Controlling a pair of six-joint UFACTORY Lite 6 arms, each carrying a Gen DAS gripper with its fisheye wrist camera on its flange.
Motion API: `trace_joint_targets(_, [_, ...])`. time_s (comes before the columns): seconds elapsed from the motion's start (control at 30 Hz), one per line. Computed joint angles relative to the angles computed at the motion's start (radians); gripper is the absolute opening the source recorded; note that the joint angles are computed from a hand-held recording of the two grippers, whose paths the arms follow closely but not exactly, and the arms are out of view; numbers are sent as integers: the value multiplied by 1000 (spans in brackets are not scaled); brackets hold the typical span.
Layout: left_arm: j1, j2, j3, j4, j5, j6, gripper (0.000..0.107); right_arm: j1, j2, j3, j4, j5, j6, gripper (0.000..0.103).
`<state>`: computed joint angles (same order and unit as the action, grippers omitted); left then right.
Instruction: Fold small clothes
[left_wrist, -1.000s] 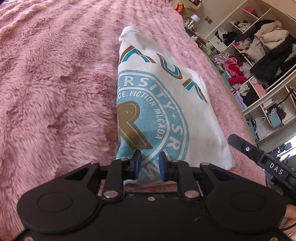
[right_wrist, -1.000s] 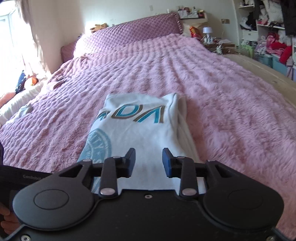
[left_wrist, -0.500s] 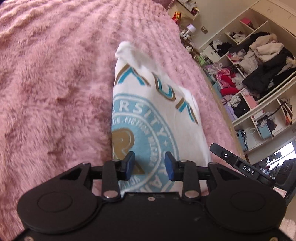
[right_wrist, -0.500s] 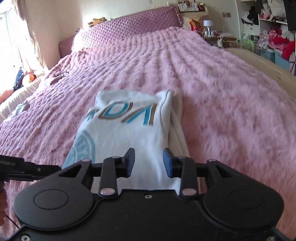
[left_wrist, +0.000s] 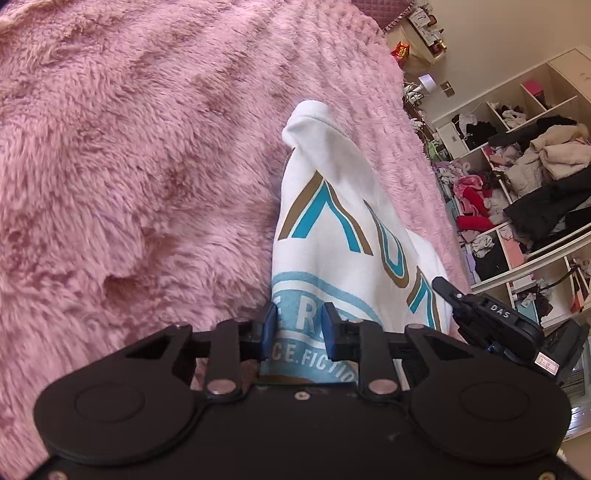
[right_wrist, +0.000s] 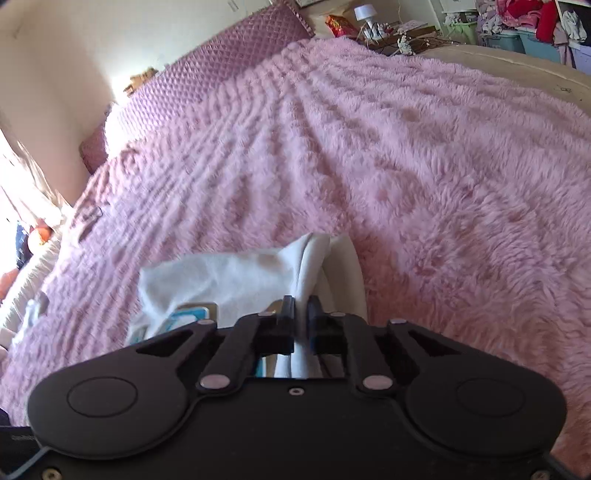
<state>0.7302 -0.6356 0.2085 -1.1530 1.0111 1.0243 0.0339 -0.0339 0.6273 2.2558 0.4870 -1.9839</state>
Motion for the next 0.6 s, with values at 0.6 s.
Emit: trace_joint_targets(0.6, [-267, 548, 368, -347, -251, 172, 42, -66, 243, 216, -120, 21, 80, 43])
